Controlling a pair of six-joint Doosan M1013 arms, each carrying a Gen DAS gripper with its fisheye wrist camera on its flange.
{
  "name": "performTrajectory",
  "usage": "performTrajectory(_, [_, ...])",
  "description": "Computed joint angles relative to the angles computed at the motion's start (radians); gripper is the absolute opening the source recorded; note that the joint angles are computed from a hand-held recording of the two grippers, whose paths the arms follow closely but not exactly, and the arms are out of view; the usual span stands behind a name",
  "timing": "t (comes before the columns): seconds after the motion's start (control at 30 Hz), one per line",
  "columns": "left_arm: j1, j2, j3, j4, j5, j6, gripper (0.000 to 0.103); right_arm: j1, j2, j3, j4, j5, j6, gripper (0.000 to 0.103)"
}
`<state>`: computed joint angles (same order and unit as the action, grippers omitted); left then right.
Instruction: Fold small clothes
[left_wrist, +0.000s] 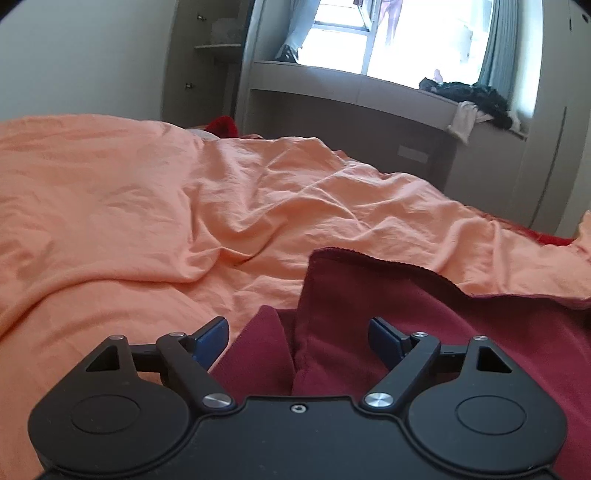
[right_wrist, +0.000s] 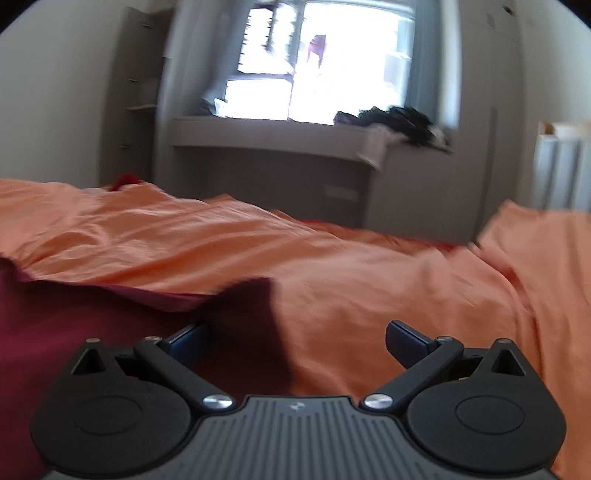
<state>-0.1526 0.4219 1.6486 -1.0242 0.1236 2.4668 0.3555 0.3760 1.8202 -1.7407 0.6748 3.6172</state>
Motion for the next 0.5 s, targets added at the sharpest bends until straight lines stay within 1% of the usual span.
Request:
performTrajectory(0.03, [0.005, 0.000, 0.000, -0.067, 0.019, 0.065, 0.085, -0.009, -0.005, 0.005, 0.022, -0.003, 0.013, 0.103])
performTrajectory(0.07, [0.009, 0.000, -0.002, -0.082, 0.033, 0.078, 0.085, -0.016, -0.012, 0.012, 0.039, -0.004, 0.029, 0.103])
performTrajectory(0.1, [0.011, 0.001, -0.004, -0.065, 0.044, 0.063, 0.085, -0.021, -0.019, 0.020, 0.047, -0.001, 0.048, 0.103])
performTrajectory(0.17, [0.010, 0.003, -0.010, 0.028, 0.059, -0.027, 0.085, -0.026, -0.039, 0.050, 0.025, 0.013, 0.092, 0.103])
performTrajectory(0.23, [0.007, 0.003, -0.010, 0.066, 0.058, -0.057, 0.084, -0.017, -0.056, 0.079, 0.016, 0.063, 0.098, 0.103])
performTrajectory(0.27, [0.007, 0.001, -0.009, 0.056, 0.057, -0.044, 0.083, -0.012, -0.065, 0.095, 0.014, 0.092, 0.100, 0.103])
performTrajectory(0.3, [0.007, -0.001, -0.005, 0.018, 0.055, -0.001, 0.083, -0.006, -0.074, 0.111, 0.014, 0.120, 0.106, 0.103])
performTrajectory(0.33, [0.007, -0.005, 0.001, -0.046, 0.051, 0.069, 0.083, -0.002, -0.081, 0.121, 0.016, 0.137, 0.118, 0.103])
performTrajectory(0.37, [0.008, -0.009, 0.005, -0.083, 0.053, 0.116, 0.083, -0.001, -0.089, 0.131, 0.013, 0.142, 0.136, 0.103])
performTrajectory(0.4, [0.009, -0.013, 0.007, -0.068, 0.063, 0.111, 0.083, 0.000, -0.097, 0.137, 0.008, 0.141, 0.151, 0.103])
performTrajectory(0.47, [0.017, -0.018, -0.002, 0.079, 0.119, -0.028, 0.083, 0.004, -0.113, 0.156, -0.014, 0.144, 0.193, 0.103])
performTrajectory(0.5, [0.020, -0.022, -0.003, 0.126, 0.142, -0.072, 0.083, 0.007, -0.119, 0.162, -0.021, 0.141, 0.196, 0.103])
